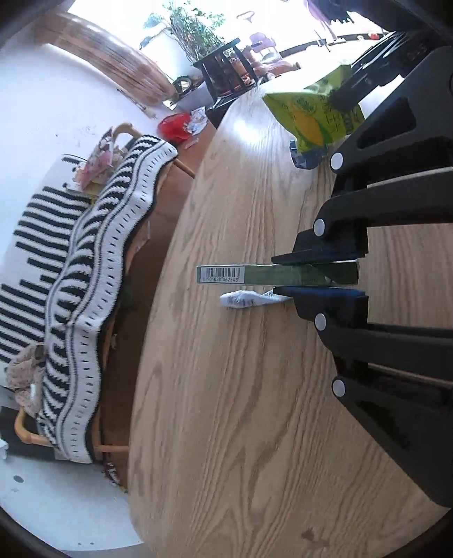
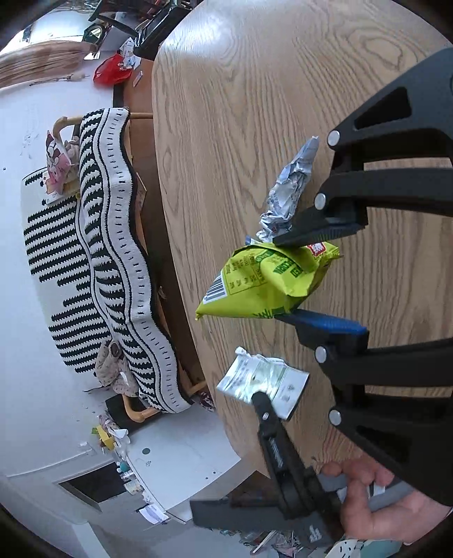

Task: Collect trash
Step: 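Grasp the green box with the left tool while the right tool grasps the yellow-green snack bag, then carry the green box and snack bag to the bin and release both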

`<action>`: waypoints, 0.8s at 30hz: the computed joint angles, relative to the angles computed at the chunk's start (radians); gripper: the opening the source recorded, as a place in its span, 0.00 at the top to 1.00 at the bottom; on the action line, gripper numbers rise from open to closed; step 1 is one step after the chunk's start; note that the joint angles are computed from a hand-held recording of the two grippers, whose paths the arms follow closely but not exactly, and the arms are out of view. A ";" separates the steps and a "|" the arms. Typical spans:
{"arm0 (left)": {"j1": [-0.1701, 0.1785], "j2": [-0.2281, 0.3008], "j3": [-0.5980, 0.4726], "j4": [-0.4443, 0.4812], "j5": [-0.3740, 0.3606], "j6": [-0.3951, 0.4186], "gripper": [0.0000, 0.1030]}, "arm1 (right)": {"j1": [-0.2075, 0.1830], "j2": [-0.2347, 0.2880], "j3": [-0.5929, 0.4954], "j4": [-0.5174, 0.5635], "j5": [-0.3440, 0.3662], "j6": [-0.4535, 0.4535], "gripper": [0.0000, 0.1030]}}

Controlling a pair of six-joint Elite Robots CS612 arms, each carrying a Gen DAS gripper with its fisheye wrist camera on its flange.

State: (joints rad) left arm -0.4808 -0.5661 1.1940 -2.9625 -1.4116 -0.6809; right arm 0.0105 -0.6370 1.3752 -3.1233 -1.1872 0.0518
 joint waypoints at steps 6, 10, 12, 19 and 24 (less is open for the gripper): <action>-0.024 -0.053 0.074 -0.020 0.027 0.095 0.90 | -0.006 -0.049 0.076 -0.007 -0.029 -0.046 0.65; -0.046 -0.076 0.109 0.006 0.038 0.154 0.90 | -0.022 -0.079 0.126 -0.013 -0.046 -0.065 0.65; -0.057 -0.083 0.123 0.005 0.049 0.179 0.90 | -0.031 -0.095 0.154 -0.025 -0.055 -0.059 0.65; -0.095 -0.105 0.162 -0.031 0.048 0.213 0.90 | -0.092 -0.149 0.257 -0.059 0.035 0.001 0.65; -0.120 -0.107 0.171 -0.016 0.044 0.221 0.90 | -0.110 -0.173 0.308 -0.015 0.042 -0.036 0.65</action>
State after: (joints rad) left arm -0.6004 -0.6727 1.3652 -2.9785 -1.3671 -0.4601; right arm -0.0993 -0.8105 1.6833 -3.1387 -1.1455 0.0161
